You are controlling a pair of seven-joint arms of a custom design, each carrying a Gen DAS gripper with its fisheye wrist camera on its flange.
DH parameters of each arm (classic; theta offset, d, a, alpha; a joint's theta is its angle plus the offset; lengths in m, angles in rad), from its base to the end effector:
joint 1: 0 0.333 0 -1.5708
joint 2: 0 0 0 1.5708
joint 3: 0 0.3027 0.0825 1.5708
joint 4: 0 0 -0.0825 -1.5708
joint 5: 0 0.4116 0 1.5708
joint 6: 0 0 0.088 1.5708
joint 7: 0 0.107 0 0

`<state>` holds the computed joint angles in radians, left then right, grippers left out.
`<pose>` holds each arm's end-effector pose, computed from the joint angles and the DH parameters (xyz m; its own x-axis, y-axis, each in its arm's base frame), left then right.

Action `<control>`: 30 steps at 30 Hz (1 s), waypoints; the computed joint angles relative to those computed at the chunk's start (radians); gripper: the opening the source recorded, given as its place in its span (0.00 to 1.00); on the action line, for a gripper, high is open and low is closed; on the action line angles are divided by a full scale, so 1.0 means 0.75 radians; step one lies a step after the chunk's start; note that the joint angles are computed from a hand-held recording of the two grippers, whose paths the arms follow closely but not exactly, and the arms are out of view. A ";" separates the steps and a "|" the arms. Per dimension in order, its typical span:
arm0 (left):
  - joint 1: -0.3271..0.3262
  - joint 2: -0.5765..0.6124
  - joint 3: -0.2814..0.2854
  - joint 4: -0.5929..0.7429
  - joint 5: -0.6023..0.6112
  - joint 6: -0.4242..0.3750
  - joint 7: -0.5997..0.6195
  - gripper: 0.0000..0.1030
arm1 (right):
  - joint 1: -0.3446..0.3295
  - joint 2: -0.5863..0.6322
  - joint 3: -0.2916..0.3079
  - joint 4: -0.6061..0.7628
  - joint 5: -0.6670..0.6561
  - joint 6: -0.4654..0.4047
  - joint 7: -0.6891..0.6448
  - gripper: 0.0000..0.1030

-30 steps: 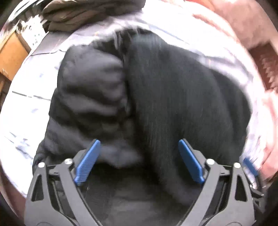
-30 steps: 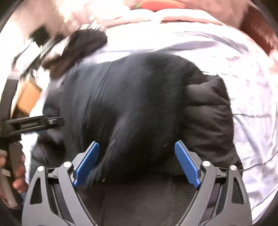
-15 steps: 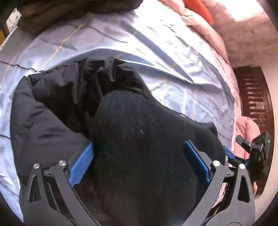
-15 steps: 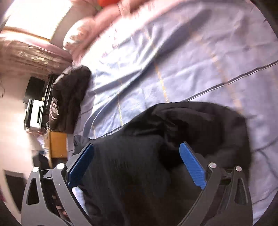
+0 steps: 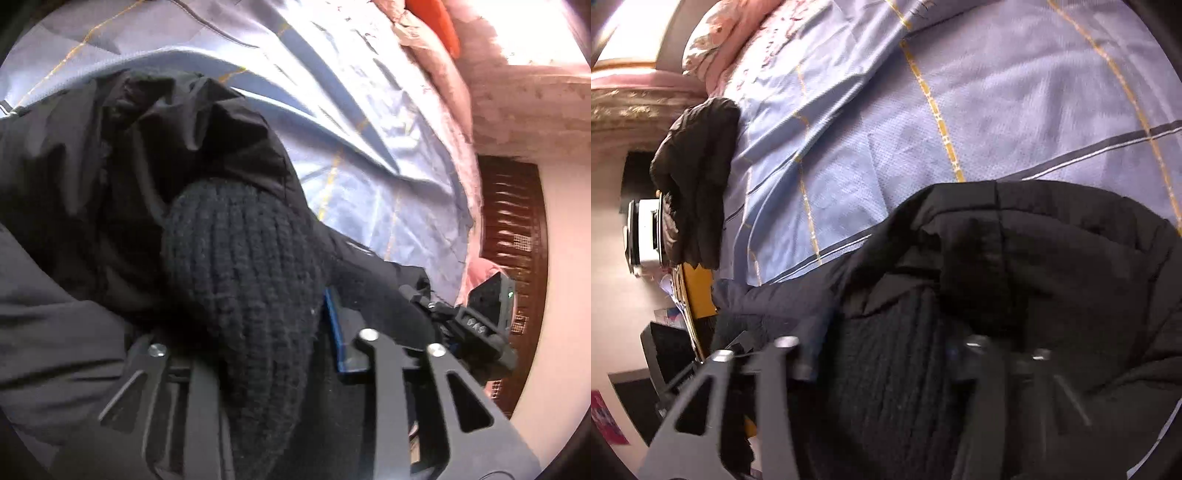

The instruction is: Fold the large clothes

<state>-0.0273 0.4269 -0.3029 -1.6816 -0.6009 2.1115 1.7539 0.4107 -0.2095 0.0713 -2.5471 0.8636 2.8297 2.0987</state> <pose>0.6496 -0.2297 0.3497 -0.1409 -0.7907 0.5958 -0.9863 0.1643 -0.0153 0.4497 0.1911 0.3548 -0.5997 -0.5443 -0.5866 -0.7029 0.7087 0.0610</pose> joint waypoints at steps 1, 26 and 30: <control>-0.005 -0.029 -0.003 -0.025 0.009 0.038 0.031 0.20 | 0.001 -0.011 0.013 -0.019 -0.017 0.031 0.006 0.30; -0.006 -0.085 0.044 -0.071 0.021 0.116 -0.011 0.84 | 0.003 -0.111 -0.112 0.003 -0.228 -0.165 0.130 0.98; -0.027 -0.068 0.038 -0.071 0.094 0.115 -0.042 0.89 | 0.122 0.053 -0.190 0.108 0.241 -0.199 -0.276 0.98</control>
